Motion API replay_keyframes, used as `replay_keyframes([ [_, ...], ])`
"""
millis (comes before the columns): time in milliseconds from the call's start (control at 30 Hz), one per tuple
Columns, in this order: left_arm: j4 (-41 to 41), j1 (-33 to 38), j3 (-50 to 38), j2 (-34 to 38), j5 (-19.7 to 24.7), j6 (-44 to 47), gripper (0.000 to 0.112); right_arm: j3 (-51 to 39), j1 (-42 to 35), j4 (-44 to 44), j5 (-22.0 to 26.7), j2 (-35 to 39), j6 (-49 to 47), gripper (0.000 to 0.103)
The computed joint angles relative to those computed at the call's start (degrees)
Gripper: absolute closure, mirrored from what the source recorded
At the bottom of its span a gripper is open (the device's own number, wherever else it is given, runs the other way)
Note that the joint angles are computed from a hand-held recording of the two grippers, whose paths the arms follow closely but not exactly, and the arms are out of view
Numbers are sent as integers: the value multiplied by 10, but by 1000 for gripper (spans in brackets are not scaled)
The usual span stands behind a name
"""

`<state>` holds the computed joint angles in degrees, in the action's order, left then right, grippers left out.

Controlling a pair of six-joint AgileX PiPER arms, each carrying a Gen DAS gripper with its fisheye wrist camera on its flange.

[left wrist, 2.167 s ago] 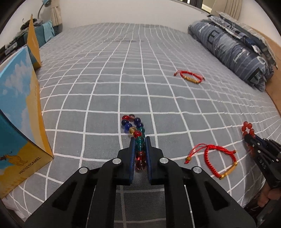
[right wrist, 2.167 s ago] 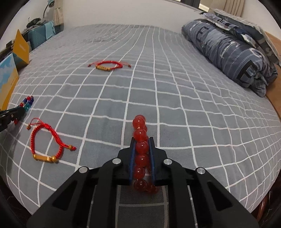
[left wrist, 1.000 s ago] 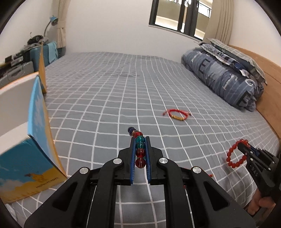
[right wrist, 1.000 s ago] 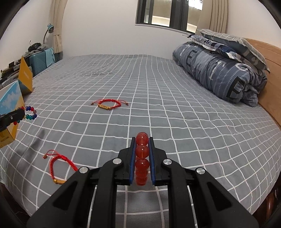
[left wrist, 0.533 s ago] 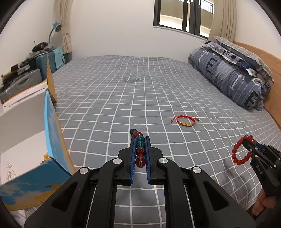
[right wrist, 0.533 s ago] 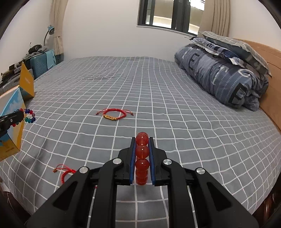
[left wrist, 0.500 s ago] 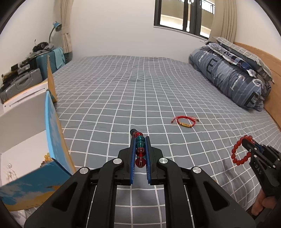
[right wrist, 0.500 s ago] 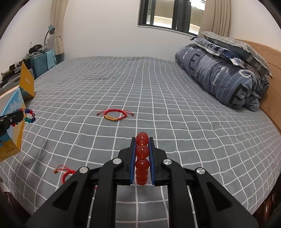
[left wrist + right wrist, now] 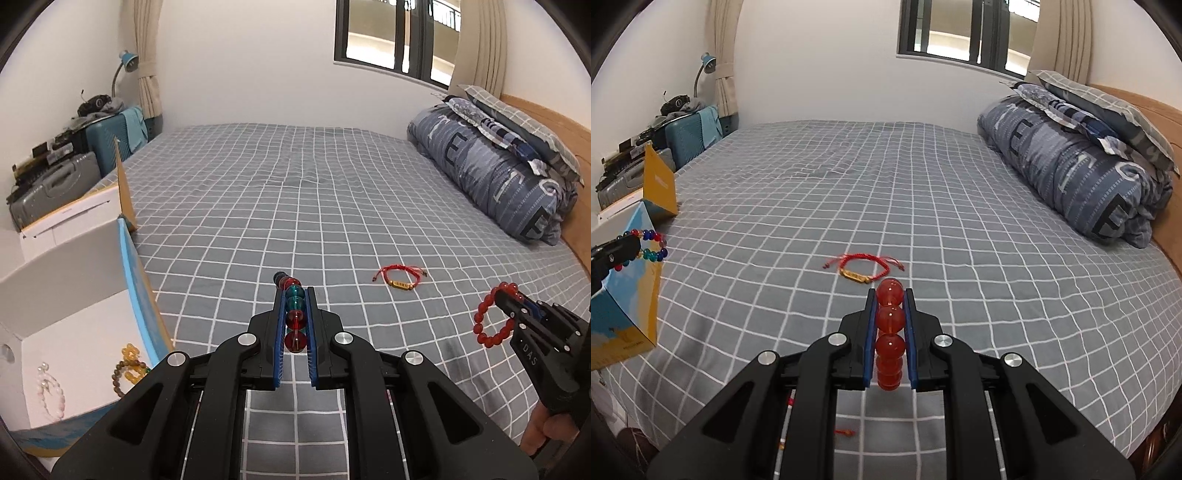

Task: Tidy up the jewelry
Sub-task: 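Carry the multicolour and red bead bracelets in both tools over the white box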

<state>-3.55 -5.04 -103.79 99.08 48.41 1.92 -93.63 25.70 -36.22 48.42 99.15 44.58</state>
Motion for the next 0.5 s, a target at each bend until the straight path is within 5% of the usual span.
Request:
replay_keyframes([
  [167,4,9,-47,13,27,-4,103,-92,-12,79,23,44,-73,91],
  [500,-4,68,-163,43,102,-13,103,-381,19,135,148,180,-165,91],
])
